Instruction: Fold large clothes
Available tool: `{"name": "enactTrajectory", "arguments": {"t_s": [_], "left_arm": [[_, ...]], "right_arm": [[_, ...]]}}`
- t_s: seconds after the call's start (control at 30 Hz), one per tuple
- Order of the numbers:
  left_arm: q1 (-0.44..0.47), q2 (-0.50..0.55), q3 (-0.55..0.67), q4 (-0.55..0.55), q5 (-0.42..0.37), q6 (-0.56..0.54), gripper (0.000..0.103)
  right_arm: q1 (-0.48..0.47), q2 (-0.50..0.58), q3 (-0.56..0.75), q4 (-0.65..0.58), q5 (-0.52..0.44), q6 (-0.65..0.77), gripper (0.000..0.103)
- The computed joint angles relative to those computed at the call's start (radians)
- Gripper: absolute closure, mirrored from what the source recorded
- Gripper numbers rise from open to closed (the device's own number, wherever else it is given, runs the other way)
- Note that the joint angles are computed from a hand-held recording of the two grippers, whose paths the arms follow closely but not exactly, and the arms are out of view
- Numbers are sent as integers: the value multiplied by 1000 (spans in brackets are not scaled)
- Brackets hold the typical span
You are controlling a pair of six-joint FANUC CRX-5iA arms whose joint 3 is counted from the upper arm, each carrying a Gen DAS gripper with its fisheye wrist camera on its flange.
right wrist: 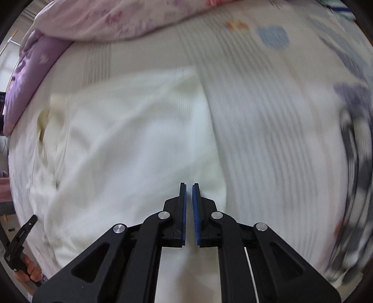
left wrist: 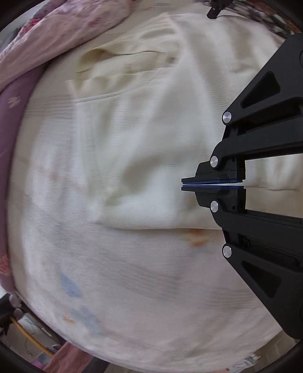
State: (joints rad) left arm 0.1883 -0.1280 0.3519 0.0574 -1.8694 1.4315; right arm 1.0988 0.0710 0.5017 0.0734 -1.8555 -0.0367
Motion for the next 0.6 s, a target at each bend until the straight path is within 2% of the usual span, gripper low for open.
{"name": "enactTrajectory", "arguments": {"t_s": [0.03,0.17,0.27,0.47,0.57,0.6], "left_arm": [[2,-23,-28,4,-26,6,101],[42,-126,-127,-32,-92,-29,101],[121,-194,-186,8,-115,-67,101],[208,-241,-225,38,-154,-124,101],[239,-253,-218,50,-180,-175,101],[241,-248,-206,50,-178,-186,100]], "right_arm": [[40,6,7,31,-23,-14,96],[114,-8,-7,-2,-42,-96,98],[169,1,0,27,-62,-120,98],[254,28,28,52,-118,-209,98],[245,35,19,50,-95,-238,97],[257,3,5,50,-110,-268,97]]}}
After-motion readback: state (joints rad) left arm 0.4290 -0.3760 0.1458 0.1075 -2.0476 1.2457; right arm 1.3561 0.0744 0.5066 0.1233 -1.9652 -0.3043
